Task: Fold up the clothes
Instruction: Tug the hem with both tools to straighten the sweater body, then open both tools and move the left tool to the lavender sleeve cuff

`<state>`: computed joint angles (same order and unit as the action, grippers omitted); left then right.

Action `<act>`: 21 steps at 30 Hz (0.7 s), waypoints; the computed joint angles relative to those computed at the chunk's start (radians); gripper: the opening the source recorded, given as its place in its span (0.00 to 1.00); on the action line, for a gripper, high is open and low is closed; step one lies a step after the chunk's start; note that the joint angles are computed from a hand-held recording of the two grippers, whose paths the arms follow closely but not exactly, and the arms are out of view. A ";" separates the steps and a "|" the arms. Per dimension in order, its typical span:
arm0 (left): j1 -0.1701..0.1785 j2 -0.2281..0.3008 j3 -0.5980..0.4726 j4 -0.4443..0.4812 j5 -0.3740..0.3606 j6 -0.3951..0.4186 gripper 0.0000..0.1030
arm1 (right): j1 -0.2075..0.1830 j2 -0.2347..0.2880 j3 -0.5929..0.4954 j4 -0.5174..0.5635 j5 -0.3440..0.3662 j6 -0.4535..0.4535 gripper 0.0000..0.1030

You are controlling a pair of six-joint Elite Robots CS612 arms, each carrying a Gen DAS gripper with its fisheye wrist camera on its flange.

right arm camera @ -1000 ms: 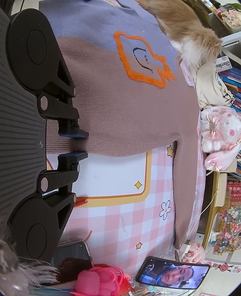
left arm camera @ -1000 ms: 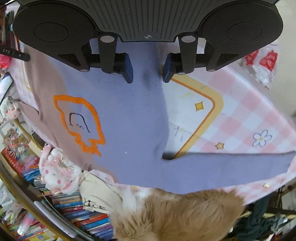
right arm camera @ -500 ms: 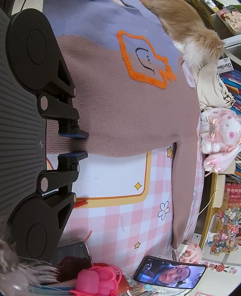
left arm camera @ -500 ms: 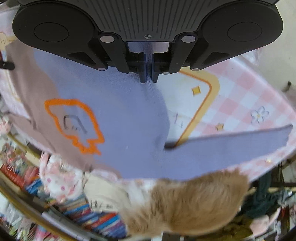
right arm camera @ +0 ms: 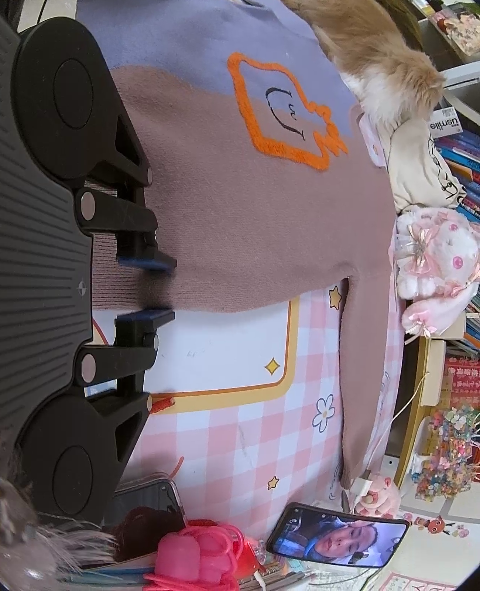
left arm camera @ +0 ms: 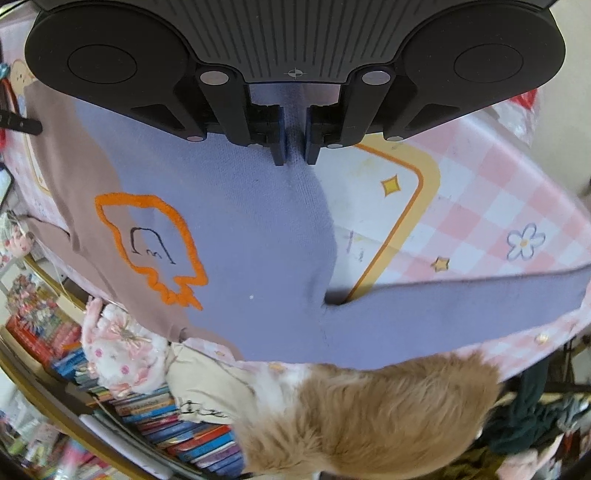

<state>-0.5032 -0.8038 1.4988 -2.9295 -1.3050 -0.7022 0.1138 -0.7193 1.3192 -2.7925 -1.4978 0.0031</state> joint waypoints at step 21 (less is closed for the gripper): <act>0.009 -0.013 0.072 -0.121 0.125 -0.019 0.80 | 0.071 0.011 -0.030 -0.072 -0.076 -0.090 0.73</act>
